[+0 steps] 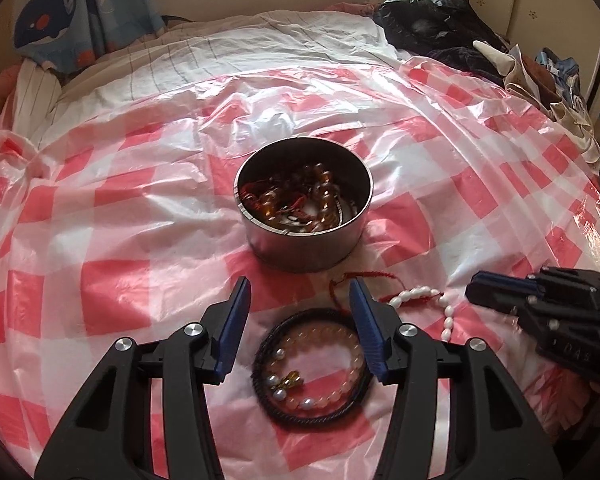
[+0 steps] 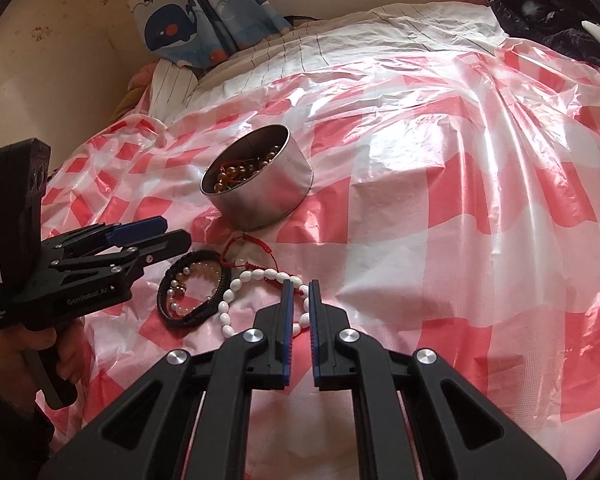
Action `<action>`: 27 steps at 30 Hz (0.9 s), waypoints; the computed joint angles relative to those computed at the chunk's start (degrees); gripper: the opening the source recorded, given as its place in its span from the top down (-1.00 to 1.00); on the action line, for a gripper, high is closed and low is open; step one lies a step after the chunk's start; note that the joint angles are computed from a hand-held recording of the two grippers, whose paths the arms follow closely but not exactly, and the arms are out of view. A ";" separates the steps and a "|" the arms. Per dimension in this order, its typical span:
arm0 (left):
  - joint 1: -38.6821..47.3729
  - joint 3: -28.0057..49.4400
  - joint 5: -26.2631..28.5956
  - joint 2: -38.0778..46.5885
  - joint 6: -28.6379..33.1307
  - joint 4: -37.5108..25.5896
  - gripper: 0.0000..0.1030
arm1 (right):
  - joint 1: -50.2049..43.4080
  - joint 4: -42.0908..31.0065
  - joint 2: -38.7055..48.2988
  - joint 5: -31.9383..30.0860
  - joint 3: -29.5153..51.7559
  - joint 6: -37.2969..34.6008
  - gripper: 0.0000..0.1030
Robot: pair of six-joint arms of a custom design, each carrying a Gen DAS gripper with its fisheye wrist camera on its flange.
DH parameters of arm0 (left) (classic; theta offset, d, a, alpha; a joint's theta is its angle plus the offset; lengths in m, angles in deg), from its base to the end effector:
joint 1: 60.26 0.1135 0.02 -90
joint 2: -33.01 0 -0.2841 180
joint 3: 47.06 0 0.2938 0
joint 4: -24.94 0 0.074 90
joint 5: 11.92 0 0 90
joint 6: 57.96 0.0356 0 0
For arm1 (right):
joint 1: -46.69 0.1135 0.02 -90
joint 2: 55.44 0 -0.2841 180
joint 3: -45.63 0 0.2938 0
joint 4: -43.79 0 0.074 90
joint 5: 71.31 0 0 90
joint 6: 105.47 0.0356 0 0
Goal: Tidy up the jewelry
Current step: 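Move both open tools back over the remaining bracelets beside the tin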
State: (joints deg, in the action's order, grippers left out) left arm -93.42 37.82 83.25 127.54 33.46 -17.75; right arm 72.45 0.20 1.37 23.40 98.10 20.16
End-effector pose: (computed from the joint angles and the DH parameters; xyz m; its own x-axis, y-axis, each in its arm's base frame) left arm 0.3322 -0.2209 0.2608 -0.6479 0.4528 -0.6126 0.6071 0.7926 -0.0562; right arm 0.2091 0.0977 0.2477 -0.7669 0.2746 -0.5801 0.0777 0.9369 0.3408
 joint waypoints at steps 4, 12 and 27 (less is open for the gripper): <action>-2.63 4.25 -1.51 5.87 -0.71 -1.65 0.06 | 1.75 -0.06 0.96 1.49 0.38 -1.16 0.17; -4.78 1.52 -4.09 5.78 1.26 1.03 0.84 | 4.84 0.26 8.61 2.16 2.63 -3.32 -0.06; 9.42 -5.22 -2.71 -3.70 -6.02 -4.05 0.81 | 5.72 -0.14 5.70 7.30 1.65 -2.20 -0.15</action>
